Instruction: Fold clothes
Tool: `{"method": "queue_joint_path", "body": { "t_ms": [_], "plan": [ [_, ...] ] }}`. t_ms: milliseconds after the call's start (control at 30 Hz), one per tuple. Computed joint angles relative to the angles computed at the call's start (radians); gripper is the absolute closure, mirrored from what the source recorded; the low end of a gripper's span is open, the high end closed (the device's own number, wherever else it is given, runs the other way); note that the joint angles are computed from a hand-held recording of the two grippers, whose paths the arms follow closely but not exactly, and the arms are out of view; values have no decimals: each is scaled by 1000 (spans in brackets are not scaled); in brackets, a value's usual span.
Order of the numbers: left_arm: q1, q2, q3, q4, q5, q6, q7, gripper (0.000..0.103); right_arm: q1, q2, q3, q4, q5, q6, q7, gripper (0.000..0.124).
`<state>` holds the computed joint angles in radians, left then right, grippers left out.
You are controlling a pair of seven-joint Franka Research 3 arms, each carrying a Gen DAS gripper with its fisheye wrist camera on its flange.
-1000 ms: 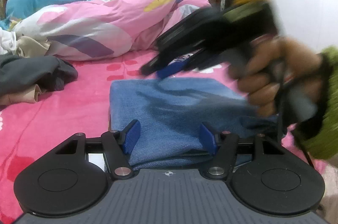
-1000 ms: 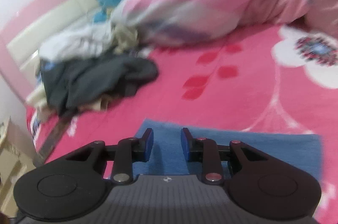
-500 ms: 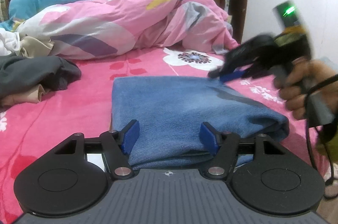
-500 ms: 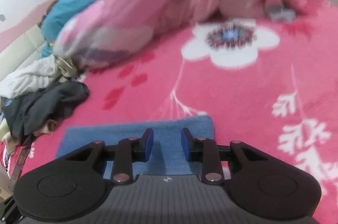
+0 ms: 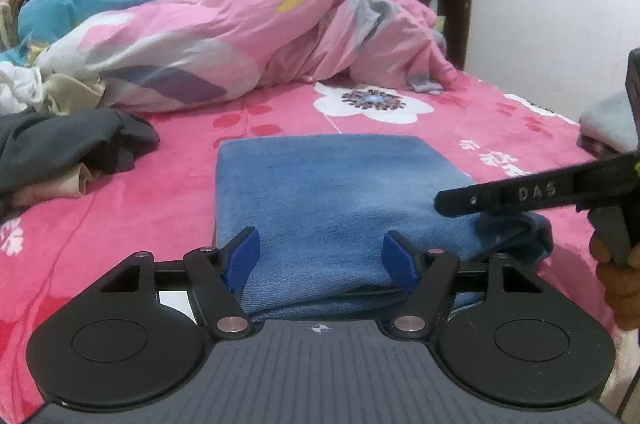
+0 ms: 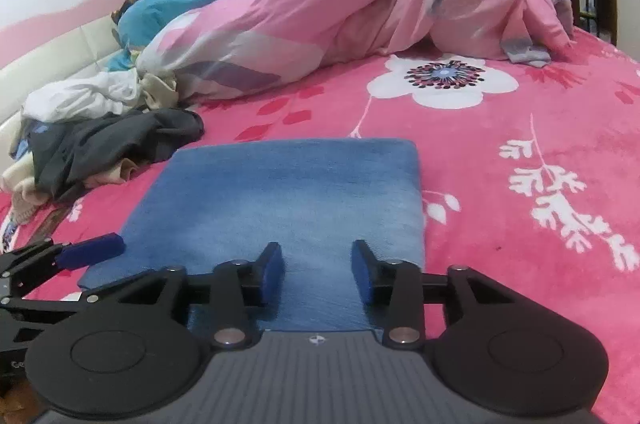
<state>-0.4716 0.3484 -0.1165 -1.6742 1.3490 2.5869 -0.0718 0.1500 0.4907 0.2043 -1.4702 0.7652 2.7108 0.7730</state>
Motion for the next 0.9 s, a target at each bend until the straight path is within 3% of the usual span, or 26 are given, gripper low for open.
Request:
{"method": "queue_joint_path", "body": {
  "t_ms": [133,200,333,433,500,633,733,833,900],
  "plan": [
    [4,0,-5,5,-41,-7,30,32,14,-21,-13,-22,-18,27,32,81],
    [2,-2,-4,4,-49,-10,36,32,2,-60,5,-76,24,89,9,80],
    [-2,0,-3,7,-51,-16,40,32,-38,-141,72,-179,181,201,-160,81],
    [-3,4,-4,15,-66,-21,50,31,6,-141,9,-210,117,162,-88,81],
    [-4,6,-3,18,-69,-19,55,31,-20,-131,44,-223,199,187,-165,81],
    [-2,0,2,7,-59,-6,53,30,4,-158,4,-224,168,164,-81,84],
    [2,-3,3,1,-54,10,53,30,-16,-190,30,-260,257,196,-175,84],
    [-4,-1,5,0,-30,5,42,30,6,-181,7,-285,235,209,-181,83],
    [-12,-3,4,-1,-12,-14,44,29,-15,-176,36,-291,306,232,-269,83]
  ]
}}
